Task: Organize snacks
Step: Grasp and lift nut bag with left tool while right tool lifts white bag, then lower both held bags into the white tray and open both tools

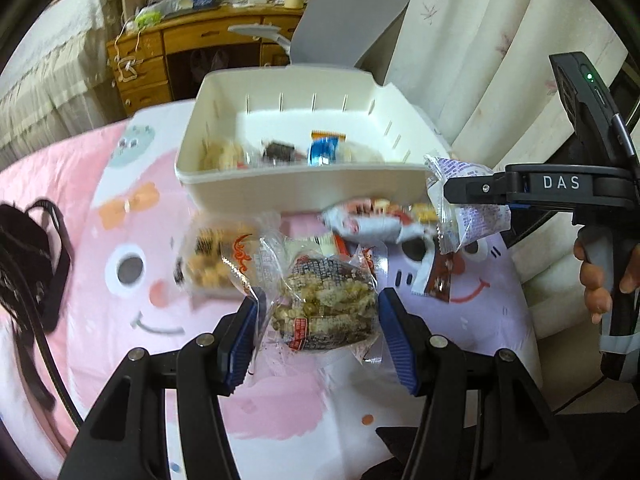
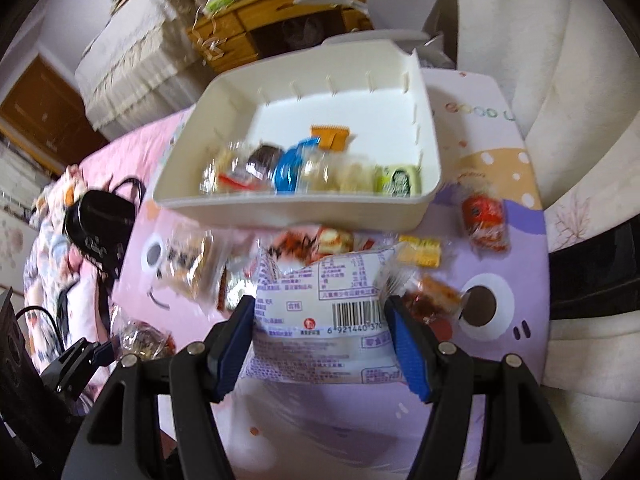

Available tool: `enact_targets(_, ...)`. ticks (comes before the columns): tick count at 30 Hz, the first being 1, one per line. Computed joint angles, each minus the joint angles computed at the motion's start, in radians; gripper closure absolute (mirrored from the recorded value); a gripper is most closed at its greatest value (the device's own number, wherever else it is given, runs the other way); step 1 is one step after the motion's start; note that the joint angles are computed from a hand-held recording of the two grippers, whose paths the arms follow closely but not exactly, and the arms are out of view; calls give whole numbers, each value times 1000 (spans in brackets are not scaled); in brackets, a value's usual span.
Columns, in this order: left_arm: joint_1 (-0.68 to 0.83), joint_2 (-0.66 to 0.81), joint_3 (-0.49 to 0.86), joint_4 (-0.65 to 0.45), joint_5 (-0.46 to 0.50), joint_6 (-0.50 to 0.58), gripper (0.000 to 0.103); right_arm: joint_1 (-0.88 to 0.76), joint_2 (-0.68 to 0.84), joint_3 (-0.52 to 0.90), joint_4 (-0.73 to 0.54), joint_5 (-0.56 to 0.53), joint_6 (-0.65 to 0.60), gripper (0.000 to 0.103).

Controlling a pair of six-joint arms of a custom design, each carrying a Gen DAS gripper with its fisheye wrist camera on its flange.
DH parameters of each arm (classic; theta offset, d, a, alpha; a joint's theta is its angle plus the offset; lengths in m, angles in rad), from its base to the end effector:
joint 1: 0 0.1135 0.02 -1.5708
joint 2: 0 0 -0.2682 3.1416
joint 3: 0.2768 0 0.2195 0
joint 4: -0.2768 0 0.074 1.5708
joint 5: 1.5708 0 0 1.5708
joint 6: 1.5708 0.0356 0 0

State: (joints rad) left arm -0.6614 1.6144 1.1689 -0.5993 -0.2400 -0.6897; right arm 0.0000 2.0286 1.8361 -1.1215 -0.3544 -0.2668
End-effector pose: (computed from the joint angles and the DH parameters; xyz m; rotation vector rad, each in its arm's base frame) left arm 0.2440 -0.1792 0.2507 -0.1202 2.5772 -0.1915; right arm 0.3845 0.0124 0.2687 -0.4377 2.7740 0.4501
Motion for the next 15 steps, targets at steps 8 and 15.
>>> enact_targets(8, 123, 43, 192, -90, 56, 192, 46, -10, 47, 158, -13, -27, 119, 38)
enact_targets(15, 244, 139, 372, -131, 137, 317, 46, 2, 95, 254, 16, -16, 207, 38)
